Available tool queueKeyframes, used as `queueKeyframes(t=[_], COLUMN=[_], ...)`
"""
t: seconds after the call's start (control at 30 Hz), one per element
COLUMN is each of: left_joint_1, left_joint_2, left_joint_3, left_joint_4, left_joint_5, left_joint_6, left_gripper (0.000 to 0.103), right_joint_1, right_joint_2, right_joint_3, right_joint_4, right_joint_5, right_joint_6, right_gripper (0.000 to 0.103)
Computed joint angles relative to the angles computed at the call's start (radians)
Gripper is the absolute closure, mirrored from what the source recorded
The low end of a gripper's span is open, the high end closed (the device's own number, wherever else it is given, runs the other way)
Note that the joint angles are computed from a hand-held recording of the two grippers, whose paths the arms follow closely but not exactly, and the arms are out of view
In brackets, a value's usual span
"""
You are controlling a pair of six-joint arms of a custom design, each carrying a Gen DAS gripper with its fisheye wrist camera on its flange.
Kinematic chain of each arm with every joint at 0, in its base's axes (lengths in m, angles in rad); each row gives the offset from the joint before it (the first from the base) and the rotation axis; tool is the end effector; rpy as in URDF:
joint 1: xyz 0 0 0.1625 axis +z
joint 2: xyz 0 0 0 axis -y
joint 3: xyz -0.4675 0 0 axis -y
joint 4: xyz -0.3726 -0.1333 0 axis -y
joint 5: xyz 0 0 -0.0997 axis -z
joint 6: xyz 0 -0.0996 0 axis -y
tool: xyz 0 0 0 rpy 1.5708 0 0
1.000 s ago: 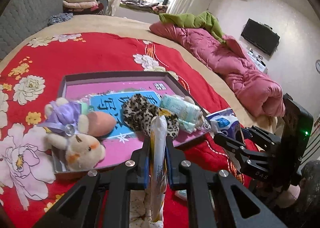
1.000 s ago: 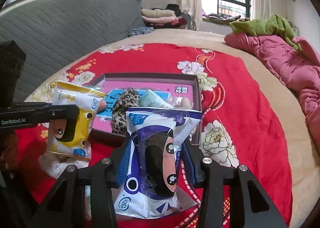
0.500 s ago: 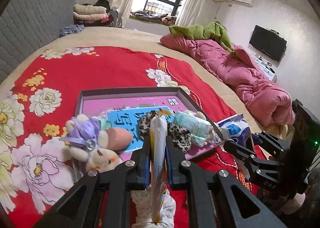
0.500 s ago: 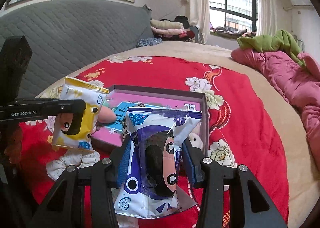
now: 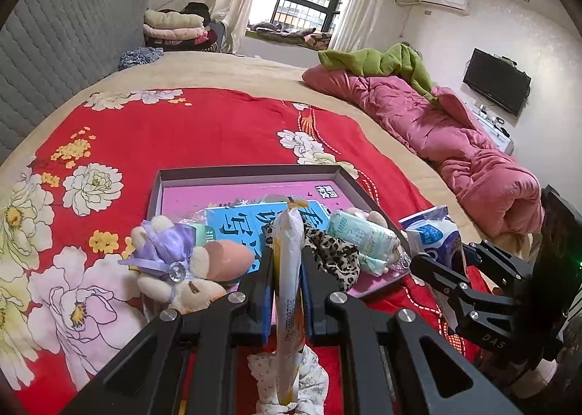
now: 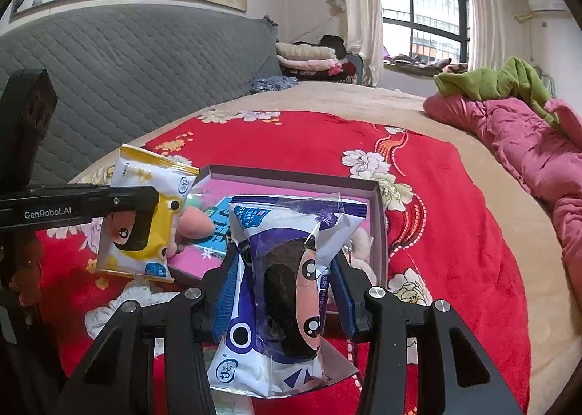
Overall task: Organize soft objects
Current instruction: 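Carry the yellow pack with the left tool while the right tool carries the blue pack over the box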
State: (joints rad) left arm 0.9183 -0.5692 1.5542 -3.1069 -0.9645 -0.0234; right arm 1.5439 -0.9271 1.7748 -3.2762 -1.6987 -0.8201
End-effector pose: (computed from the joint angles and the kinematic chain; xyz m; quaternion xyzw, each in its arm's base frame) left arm -0.2908 -0.6935 0.0865 0.2069 0.8985 -0.3402 0.1849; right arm 0.1026 -0.6701 0.2679 0.3261 -0.8474 0.3544 0.2235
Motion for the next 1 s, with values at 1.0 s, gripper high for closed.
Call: queueKeyframes(t=[1.0], left_joint_1=[0.034], left_joint_2=[0.058], left_joint_3=[-0.113], left_joint_4=[0.0], left_joint_5=[0.033], left_joint_6=[-0.013], left_gripper=[0.09], right_joint_1=[0.005], right_joint_2=[0.052], right_joint_3=[-0.086], right_joint_4=[0.018], right_joint_5=[0.054], right_joint_6=[0.035], right_gripper=[0.055])
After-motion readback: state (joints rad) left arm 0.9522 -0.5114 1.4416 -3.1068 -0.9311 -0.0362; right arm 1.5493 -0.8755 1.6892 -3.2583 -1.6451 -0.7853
